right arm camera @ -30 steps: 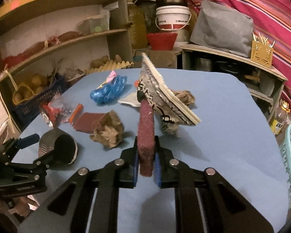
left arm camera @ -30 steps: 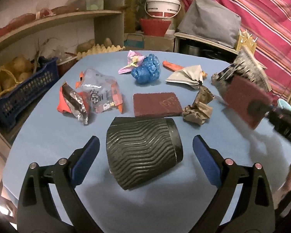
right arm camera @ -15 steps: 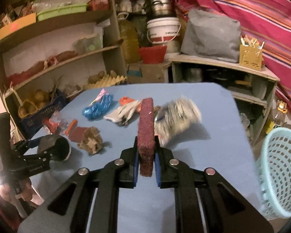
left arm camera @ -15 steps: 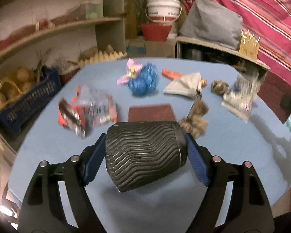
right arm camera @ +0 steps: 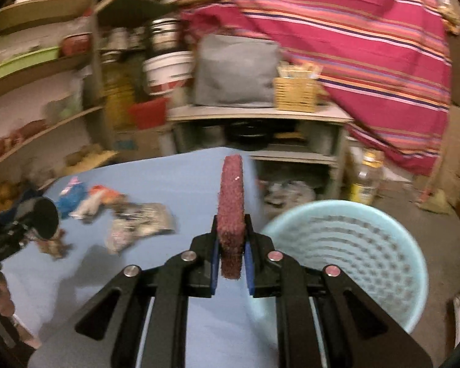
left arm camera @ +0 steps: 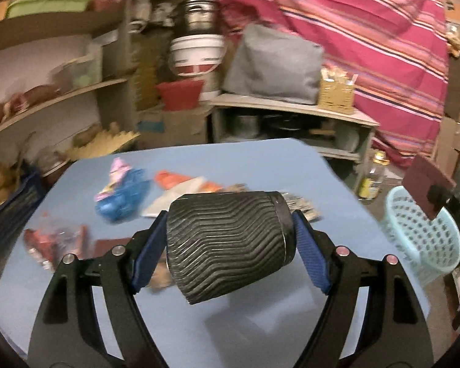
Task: Collect trash
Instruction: 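Carry both items over the blue basket and open both tools to drop them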
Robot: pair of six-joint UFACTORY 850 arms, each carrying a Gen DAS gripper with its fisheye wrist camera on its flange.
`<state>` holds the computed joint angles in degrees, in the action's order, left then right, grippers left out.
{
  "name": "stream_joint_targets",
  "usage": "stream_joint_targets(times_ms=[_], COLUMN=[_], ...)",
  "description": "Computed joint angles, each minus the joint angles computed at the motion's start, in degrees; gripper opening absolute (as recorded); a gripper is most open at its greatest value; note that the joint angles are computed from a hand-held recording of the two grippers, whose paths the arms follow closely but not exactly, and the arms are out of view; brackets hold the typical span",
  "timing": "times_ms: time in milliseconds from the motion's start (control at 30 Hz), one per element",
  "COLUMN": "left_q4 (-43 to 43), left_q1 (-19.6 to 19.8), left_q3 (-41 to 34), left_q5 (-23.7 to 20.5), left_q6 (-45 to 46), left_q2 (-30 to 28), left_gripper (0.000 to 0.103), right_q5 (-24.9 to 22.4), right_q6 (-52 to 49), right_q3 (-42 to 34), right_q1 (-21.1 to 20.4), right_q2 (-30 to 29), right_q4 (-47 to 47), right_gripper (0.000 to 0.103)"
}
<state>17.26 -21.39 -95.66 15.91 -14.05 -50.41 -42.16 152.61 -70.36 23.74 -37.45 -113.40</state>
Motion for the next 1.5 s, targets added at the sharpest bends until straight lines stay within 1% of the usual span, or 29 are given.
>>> stream_joint_targets(times_ms=[67,167,400,500,600,700,800,967,1067,1133,1233,1333,1367,1400,1433,1467,1500], left_q4=[0.3,1.4,2.5,4.6,4.8,7.7,15.7,36.7,40.3,44.8,47.7,59.0,62.4,64.5,65.5,64.2,61.4], left_q1=[-1.7,-4.1,-8.9,-10.3,-11.4,-12.2,-12.8,-14.1,-14.9,-15.3,-16.0,-16.2,-16.1,-16.1,-16.0,-15.8,-15.6], left_q3=[-1.1,-2.0,-4.8,-6.5,-8.0,-9.2,-11.5,-16.8,-18.2,-19.6,-21.5,-24.2,-24.9,-25.3,-25.4,-25.0,-24.0], left_q5=[-0.5,-0.3,-1.1,-2.3,-3.1,-3.6,-4.5,-6.3,-6.0,-5.7,-5.9,-6.1,-6.1,-6.1,-5.7,-5.2,-4.5], left_q6=[-0.4,-2.1,-3.1,-5.5,-5.1,-7.7,-16.1,-37.3,-40.2,-44.1,-46.3,-57.2,-60.6,-62.7,-63.6,-62.1,-58.8], left_q2=[-0.6,-1.2,-2.8,-3.7,-4.8,-5.8,-7.5,-11.0,-11.8,-12.5,-13.5,-15.1,-15.5,-15.7,-15.8,-15.4,-14.8], left_gripper=[0.077,0.077,0.077,0.077,0.077,0.077,0.077,0.077,0.077,0.077,0.077,0.078,0.082,0.090,0.093,0.096,0.097], right_q5=[-1.1,-1.7,0.4,0.5,0.1,-1.0,-1.9,-1.5,-0.5,0.1,0.0,-0.1,-0.1,0.1,0.2,0.3,0.3], right_q6=[2.3,4.0,6.9,7.4,10.8,14.4,17.8,20.2,20.8,21.2,21.6,20.8,20.6,20.4,20.3,20.1,20.0], right_q3=[3.5,6.3,9.9,11.4,13.5,15.8,17.7,18.6,18.1,17.9,17.9,17.5,17.4,17.3,17.2,17.1,17.0], right_q1=[-1.1,-2.7,-5.9,-6.7,-7.3,-8.1,-8.7,-9.5,-10.1,-10.5,-10.7,-10.6,-10.6,-10.6,-10.6,-10.6,-10.5], right_q2=[1.7,2.9,3.3,3.8,4.9,6.1,7.0,7.0,6.6,6.2,6.2,6.1,6.1,6.1,6.0,6.0,6.1], right_q4=[0.0,0.6,-0.3,-1.3,-3.6,-5.9,-8.2,-10.4,-11.0,-11.2,-11.5,-10.9,-10.6,-10.6,-10.6,-10.6,-10.5], right_gripper=[0.014,0.014,0.014,0.014,0.014,0.014,0.014,0.014,0.014,0.014,0.014,0.014,0.014,0.014,0.014,0.014,0.014])
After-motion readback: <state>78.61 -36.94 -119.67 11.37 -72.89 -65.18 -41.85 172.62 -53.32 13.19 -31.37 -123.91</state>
